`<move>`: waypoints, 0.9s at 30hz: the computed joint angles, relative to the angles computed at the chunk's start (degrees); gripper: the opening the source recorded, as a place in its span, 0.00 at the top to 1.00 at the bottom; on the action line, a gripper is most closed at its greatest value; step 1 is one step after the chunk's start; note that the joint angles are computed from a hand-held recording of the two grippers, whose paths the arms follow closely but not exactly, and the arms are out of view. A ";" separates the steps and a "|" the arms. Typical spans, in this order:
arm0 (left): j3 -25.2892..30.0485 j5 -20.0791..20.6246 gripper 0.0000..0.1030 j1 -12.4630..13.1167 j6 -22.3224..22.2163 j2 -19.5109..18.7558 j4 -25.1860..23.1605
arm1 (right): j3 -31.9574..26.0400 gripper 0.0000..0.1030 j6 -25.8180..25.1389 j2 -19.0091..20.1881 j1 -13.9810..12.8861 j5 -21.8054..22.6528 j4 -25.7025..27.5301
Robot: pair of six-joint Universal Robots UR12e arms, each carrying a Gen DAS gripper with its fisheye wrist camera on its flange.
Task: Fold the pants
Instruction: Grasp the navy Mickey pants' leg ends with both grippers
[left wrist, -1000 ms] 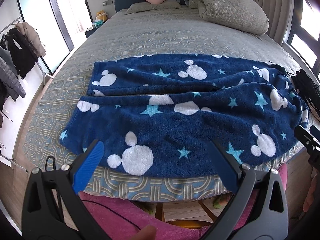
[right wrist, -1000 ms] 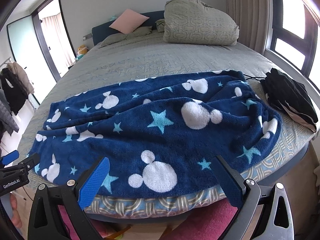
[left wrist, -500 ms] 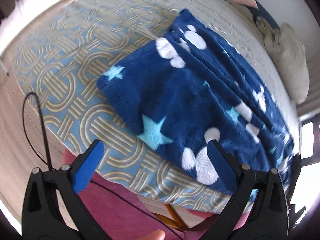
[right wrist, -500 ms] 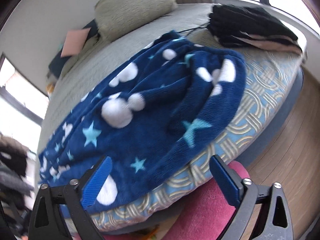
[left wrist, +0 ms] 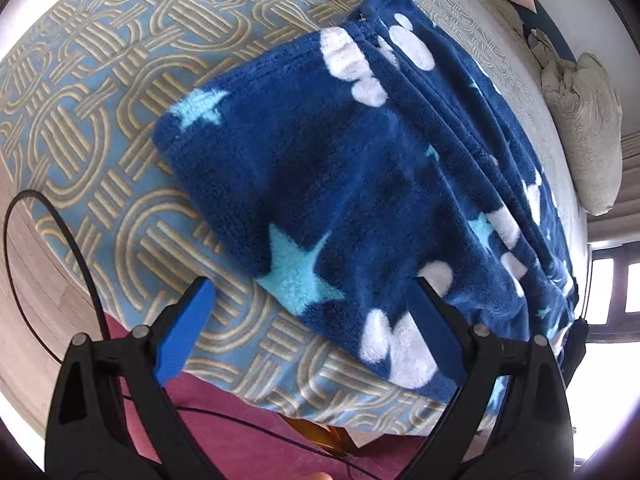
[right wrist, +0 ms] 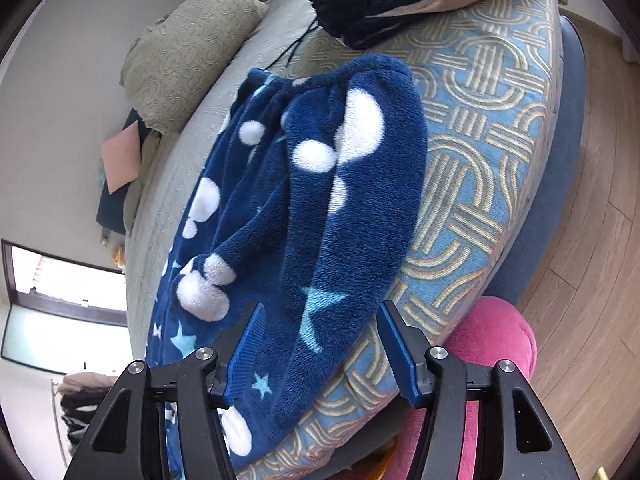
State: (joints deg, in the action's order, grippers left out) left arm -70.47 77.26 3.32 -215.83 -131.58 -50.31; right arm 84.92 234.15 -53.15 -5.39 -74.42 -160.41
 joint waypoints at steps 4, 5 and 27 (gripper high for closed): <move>-0.09 -2.94 0.07 0.43 -1.11 -0.12 -0.74 | 0.23 0.42 2.41 0.69 -0.71 2.19 -1.13; 0.33 -2.94 0.07 0.46 -1.43 -0.38 -1.12 | 0.09 0.42 2.98 0.98 -0.81 2.73 -1.66; 8.40 -1.01 0.89 0.52 -0.47 -2.06 0.22 | -10.49 0.93 -6.77 3.44 0.77 -2.13 1.83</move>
